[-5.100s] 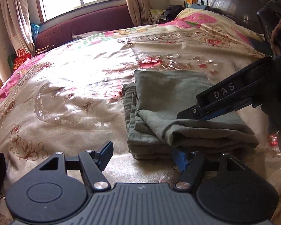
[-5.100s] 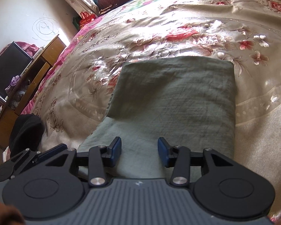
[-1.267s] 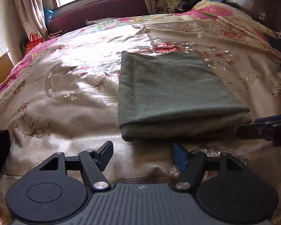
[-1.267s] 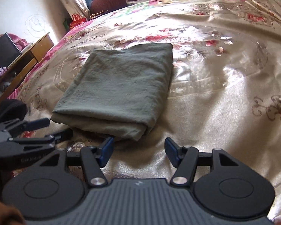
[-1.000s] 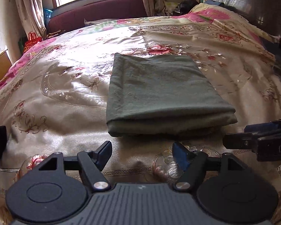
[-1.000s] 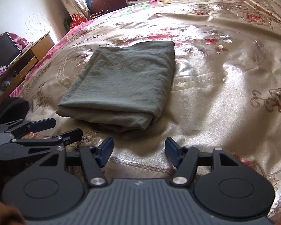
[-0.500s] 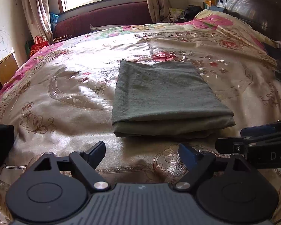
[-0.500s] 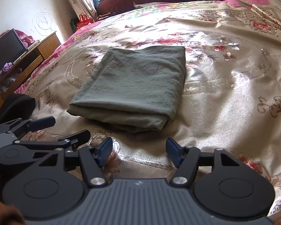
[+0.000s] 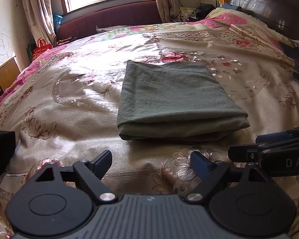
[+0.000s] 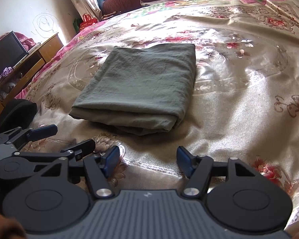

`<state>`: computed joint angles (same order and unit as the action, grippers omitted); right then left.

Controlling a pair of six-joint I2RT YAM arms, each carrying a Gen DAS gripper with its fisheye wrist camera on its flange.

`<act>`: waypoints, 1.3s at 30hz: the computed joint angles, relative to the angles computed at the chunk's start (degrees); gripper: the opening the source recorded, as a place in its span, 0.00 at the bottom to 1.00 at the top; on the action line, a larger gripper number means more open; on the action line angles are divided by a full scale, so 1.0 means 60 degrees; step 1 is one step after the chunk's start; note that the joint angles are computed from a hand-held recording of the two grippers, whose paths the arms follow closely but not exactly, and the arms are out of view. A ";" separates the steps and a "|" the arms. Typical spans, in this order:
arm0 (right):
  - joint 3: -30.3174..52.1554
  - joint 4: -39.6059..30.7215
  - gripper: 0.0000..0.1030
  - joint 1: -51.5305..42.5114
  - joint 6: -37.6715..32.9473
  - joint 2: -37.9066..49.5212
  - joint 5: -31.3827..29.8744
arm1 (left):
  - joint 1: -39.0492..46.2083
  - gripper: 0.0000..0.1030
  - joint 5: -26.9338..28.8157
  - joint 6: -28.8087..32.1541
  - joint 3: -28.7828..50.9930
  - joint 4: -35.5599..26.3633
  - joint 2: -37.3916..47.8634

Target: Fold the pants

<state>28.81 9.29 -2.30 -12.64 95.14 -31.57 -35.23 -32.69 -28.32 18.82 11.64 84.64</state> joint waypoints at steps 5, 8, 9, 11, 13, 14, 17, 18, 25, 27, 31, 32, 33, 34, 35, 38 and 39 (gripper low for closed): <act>0.0023 0.0021 0.63 -0.0006 -0.0014 0.0044 0.0011 | -0.0010 0.96 -0.0162 0.0165 -0.0084 0.0140 -0.0129; 0.0319 -0.0005 0.63 -0.0104 0.0079 0.0222 -0.0007 | 0.0296 0.96 -0.0228 0.0700 -0.0215 0.0363 -0.0496; 0.0478 0.0002 0.63 -0.0124 0.0166 0.0317 0.0031 | 0.0466 0.96 -0.0199 0.0895 -0.0202 0.0422 -0.0548; 0.0925 -0.0025 0.63 -0.0162 0.0365 0.0614 0.0029 | 0.1071 0.96 0.0021 0.1475 -0.0137 0.0724 -0.0551; 0.1550 -0.0064 0.64 -0.0199 0.0635 0.1126 -0.0111 | 0.1692 0.96 0.0409 0.1928 -0.0034 0.1053 -0.0419; 0.1886 -0.0134 0.64 -0.0177 0.0801 0.1407 -0.0112 | 0.2069 0.96 0.0675 0.2142 0.0117 0.1199 -0.0232; 0.2955 -0.0298 0.64 -0.0156 0.1337 0.2406 -0.0276 | 0.2813 0.96 0.1256 0.2600 0.0513 0.1613 0.0332; 0.3319 -0.0362 0.64 -0.0153 0.1506 0.2763 -0.0363 | 0.3012 0.96 0.1461 0.2721 0.0647 0.1756 0.0553; 0.5528 -0.0871 0.68 -0.0044 0.2401 0.4808 -0.1244 | 0.4183 0.96 0.3056 0.3610 0.2118 0.2269 0.3004; 0.5928 -0.1115 0.68 -0.0106 0.2461 0.5056 -0.1681 | 0.4454 0.96 0.3626 0.3760 0.2174 0.2419 0.3256; 0.6598 -0.1916 0.66 -0.0366 0.2336 0.5568 -0.2975 | 0.4822 0.96 0.4680 0.3926 0.2214 0.2447 0.3241; 0.6739 -0.1938 0.66 -0.0342 0.2276 0.5700 -0.3057 | 0.4869 0.96 0.4999 0.4022 0.2255 0.2523 0.3288; 0.6904 -0.1925 0.65 -0.0266 0.2236 0.5850 -0.2956 | 0.4844 0.96 0.5073 0.4095 0.2406 0.2497 0.3445; 0.7119 -0.1868 0.59 -0.0175 0.2300 0.6037 -0.2854 | 0.4760 0.96 0.4974 0.4166 0.2660 0.2308 0.3665; 0.7298 -0.1785 0.45 -0.0098 0.2484 0.6162 -0.2688 | 0.4689 0.97 0.4889 0.4221 0.2947 0.2080 0.3898; 0.8051 -0.2548 0.16 -0.0108 0.2775 0.6394 -0.2310 | 0.4664 0.83 0.5316 0.3814 0.3307 0.1749 0.3996; 0.8179 -0.2719 0.15 -0.0204 0.2778 0.6429 -0.2418 | 0.4576 0.81 0.5317 0.3637 0.3386 0.1685 0.3992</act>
<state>77.89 -7.03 -3.53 4.02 133.71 -46.08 -7.77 -0.79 -6.50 39.13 21.74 108.59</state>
